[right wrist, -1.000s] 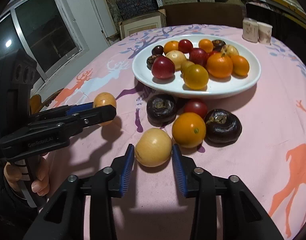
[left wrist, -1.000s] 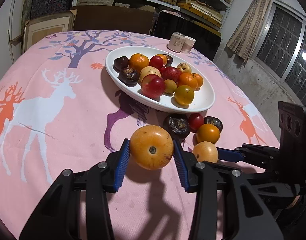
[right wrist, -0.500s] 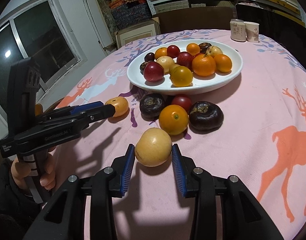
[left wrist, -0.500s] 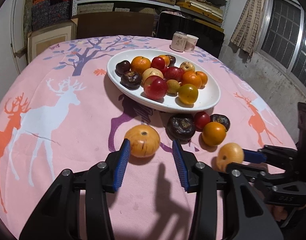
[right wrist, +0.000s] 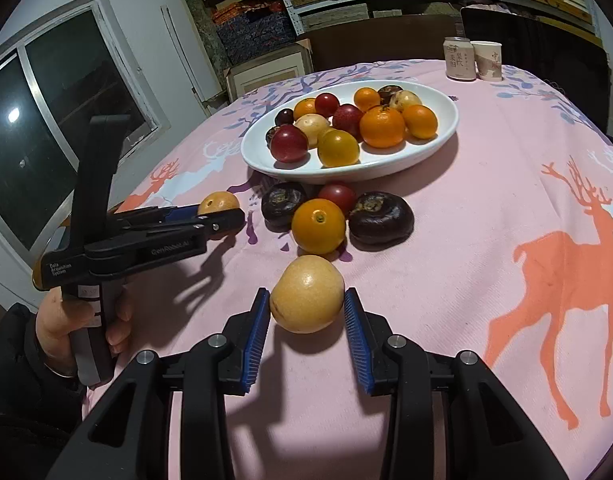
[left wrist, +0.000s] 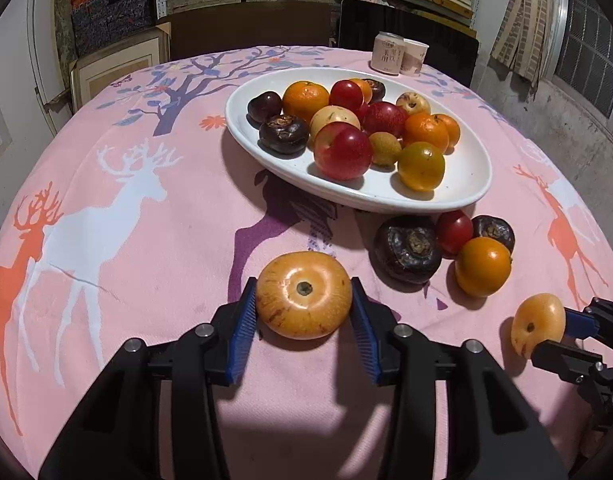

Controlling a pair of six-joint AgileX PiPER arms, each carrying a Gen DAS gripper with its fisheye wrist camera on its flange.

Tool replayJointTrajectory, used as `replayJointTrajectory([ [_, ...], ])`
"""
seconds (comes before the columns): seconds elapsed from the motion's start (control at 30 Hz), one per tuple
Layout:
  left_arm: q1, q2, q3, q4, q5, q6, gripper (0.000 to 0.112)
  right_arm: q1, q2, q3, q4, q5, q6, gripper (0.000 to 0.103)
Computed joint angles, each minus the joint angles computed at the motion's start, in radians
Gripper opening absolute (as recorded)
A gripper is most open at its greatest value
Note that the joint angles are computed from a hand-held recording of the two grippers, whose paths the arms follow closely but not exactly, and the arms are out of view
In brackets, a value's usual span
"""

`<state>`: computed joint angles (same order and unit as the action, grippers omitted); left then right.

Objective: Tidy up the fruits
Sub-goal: 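Carry both fruits onto the plate and open both tools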

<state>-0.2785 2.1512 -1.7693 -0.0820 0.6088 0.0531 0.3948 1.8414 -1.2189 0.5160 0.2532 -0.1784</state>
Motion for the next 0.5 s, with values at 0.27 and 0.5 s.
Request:
replayJointTrajectory([
  [0.27, -0.01, -0.115, 0.162, -0.06, -0.137, 0.078, 0.043, -0.042, -0.071, 0.105, 0.345, -0.064, -0.327, 0.038],
  [0.5, -0.016, -0.198, 0.216, -0.064, -0.176, 0.071, 0.043, -0.095, -0.14, 0.109, 0.494, -0.086, -0.499, 0.038],
])
